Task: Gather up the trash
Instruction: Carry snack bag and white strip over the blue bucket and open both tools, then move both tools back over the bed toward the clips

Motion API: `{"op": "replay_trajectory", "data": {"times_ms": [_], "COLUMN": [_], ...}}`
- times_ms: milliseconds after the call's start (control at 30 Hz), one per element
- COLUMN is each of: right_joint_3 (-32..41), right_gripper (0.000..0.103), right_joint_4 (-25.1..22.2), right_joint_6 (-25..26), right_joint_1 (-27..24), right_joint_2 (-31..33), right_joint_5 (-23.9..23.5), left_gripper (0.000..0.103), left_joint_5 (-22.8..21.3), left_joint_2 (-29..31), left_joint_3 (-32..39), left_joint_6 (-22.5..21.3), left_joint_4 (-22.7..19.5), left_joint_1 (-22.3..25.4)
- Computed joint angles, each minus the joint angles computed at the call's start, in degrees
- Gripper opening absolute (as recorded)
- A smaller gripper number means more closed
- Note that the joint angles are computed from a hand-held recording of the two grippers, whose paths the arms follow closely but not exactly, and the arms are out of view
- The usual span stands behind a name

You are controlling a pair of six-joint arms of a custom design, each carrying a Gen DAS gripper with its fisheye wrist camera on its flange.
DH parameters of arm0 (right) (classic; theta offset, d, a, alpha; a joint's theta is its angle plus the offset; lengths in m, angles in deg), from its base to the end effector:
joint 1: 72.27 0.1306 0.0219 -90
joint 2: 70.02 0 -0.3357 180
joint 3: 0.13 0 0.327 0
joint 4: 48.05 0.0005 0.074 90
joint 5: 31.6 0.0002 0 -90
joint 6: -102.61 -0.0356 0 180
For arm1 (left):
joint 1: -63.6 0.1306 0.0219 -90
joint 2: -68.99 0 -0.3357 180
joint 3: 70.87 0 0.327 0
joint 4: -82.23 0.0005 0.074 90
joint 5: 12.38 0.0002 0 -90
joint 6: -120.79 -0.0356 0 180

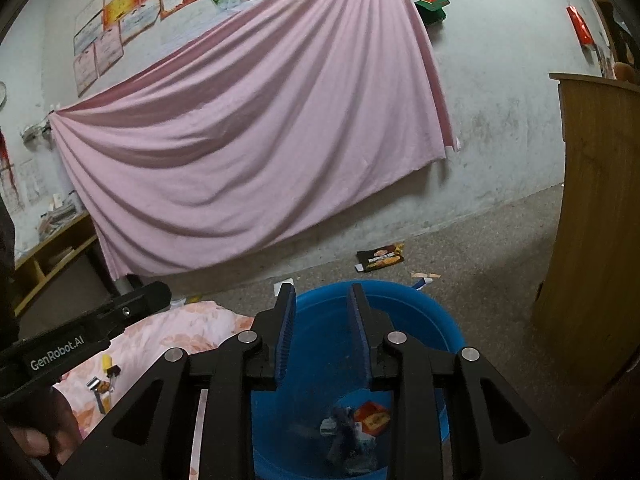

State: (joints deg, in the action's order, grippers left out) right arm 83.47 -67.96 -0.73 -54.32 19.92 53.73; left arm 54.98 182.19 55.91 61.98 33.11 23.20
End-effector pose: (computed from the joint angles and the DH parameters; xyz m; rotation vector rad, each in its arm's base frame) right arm 0.4223 0.1393 0.3816 -0.1346 2.0494 0.4249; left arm 0.4341 -0.3521 0.4537 -0.0479 2.1512 -0.2967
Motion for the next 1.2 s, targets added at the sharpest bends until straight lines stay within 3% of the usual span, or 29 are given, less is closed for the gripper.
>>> {"op": "replay_trajectory", "data": {"times_ms": [67, 200, 300, 367, 400, 433, 467, 567, 633, 867, 1033, 1200], "right_joint_3": [-0.1, -0.5, -2.0, -3.0, -3.4, -4.1, -4.8, -6.3, -6.4, -7.2, -8.0, -8.0], "right_gripper": [0.029, 0.034, 0.049, 0.051, 0.059, 0.075, 0.082, 0.092, 0.102, 0.103, 0.103, 0.103], "right_joint_4": [0.4, 2.7, 7.0, 10.0, 11.6, 13.5, 15.2, 19.4, 20.7, 26.6, 28.8, 28.6], "right_joint_6": [0.1, 1.0, 1.6, 2.2, 2.5, 2.9, 3.3, 4.0, 4.2, 2.5, 4.0, 6.5], "right_joint_1": [0.0, 1.0, 2.3, 3.6, 4.3, 5.1, 6.0, 8.1, 9.4, 12.9, 15.5, 17.1], "right_joint_2": [-0.1, -0.7, -2.4, -3.6, -4.1, -4.8, -5.4, -6.6, -6.6, -5.7, -5.5, -4.7], "right_joint_5": [-0.1, 0.5, 1.1, 2.1, 2.8, 3.4, 4.2, 4.6, 3.6, 0.3, 1.2, 1.1], "left_gripper": [0.022, 0.024, 0.042, 0.052, 0.055, 0.06, 0.069, 0.095, 0.099, 0.101, 0.101, 0.101], "left_joint_5": [-0.3, -2.0, -6.4, -9.8, -11.5, -12.9, -14.6, -20.6, -24.7, -36.2, -40.0, -43.1], "left_joint_2": [-0.7, -3.8, -8.0, -12.1, -14.3, -16.1, -18.2, -24.1, -28.2, -39.0, -44.0, -45.2], "left_joint_3": [-0.8, -4.1, -8.6, -13.6, -16.2, -18.3, -20.5, -27.3, -32.0, -44.3, -48.1, -49.9], "left_joint_6": [0.3, 0.3, -0.7, -1.4, -1.7, -1.9, -2.4, -4.0, -5.1, -10.7, -12.6, -13.5], "left_joint_4": [0.4, 1.9, 3.9, 6.9, 8.3, 9.2, 10.2, 13.9, 16.8, 25.7, 23.7, 20.6], "left_joint_1": [0.0, 0.0, -0.5, -0.8, -1.0, -1.1, -1.2, -2.1, -3.0, -5.8, -5.9, -5.5]}}
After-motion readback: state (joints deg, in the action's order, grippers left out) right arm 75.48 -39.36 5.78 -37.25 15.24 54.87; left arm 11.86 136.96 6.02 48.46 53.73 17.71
